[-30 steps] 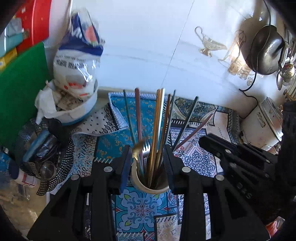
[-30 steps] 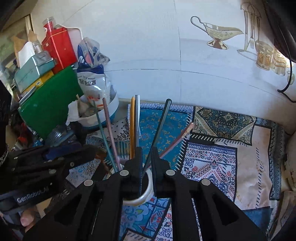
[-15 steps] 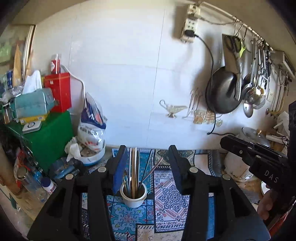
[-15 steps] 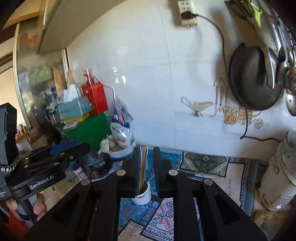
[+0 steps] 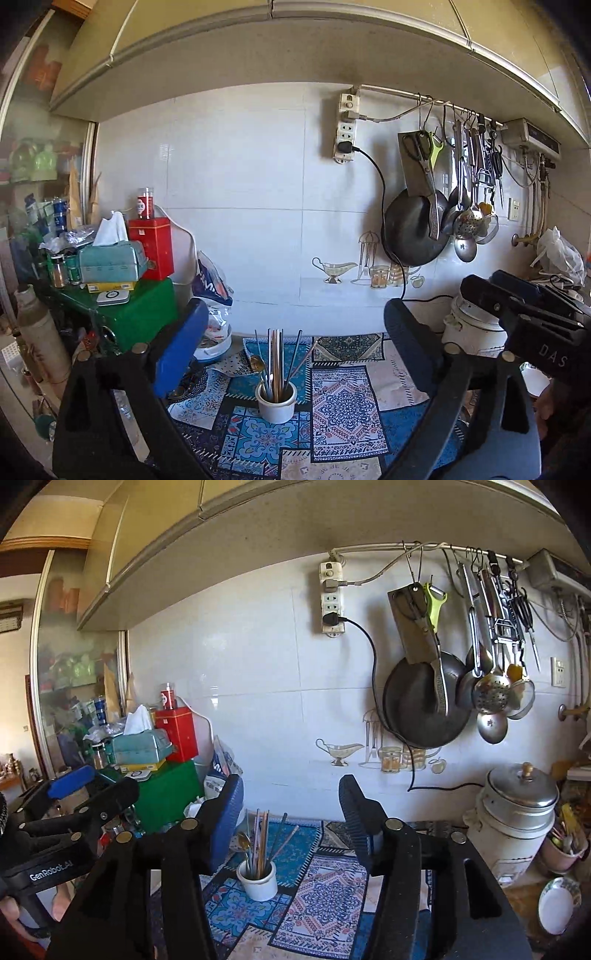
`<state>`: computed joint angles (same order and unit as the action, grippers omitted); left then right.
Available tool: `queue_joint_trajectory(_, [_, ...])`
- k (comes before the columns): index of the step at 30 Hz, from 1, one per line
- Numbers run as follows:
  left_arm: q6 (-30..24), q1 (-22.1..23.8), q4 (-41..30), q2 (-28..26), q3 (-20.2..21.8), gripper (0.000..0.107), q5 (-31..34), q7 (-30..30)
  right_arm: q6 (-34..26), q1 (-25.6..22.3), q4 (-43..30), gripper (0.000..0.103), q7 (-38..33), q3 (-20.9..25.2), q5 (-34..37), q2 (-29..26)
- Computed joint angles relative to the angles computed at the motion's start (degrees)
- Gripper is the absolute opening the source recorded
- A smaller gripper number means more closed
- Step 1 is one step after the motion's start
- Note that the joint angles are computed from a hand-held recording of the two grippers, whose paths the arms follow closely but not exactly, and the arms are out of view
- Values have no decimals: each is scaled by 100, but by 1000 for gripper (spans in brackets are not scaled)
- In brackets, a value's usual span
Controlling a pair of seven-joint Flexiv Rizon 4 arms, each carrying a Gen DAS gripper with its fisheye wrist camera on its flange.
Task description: Organize utensils
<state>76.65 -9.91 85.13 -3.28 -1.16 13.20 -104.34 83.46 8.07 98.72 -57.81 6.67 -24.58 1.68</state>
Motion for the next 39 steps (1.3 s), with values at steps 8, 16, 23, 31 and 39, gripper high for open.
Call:
queue_joint_trajectory(8, [-171,104,516,537,-96,102,495,-315,368,-1120,741,103,2759,278,-2875,602])
queue_joint_trajectory(16, [-77,228,763,696,-270,102,294,-230,118,-943,856,103,2165,293,-2256,789])
queue_joint_trajectory(23, [-90,270,751,694,-335,102,275,-201,45,-978,898,103,2093,357,-2123,824])
queue_joint_trajectory(31, [-112,257,670,623,-331,102,273,-205,-16,-918,881,103,1946,351,-1977,803])
queue_joint_trajectory(39, [-100,219,606,539,-291,102,195,-172,-100,-868,835,103,1861,355,-1925,777])
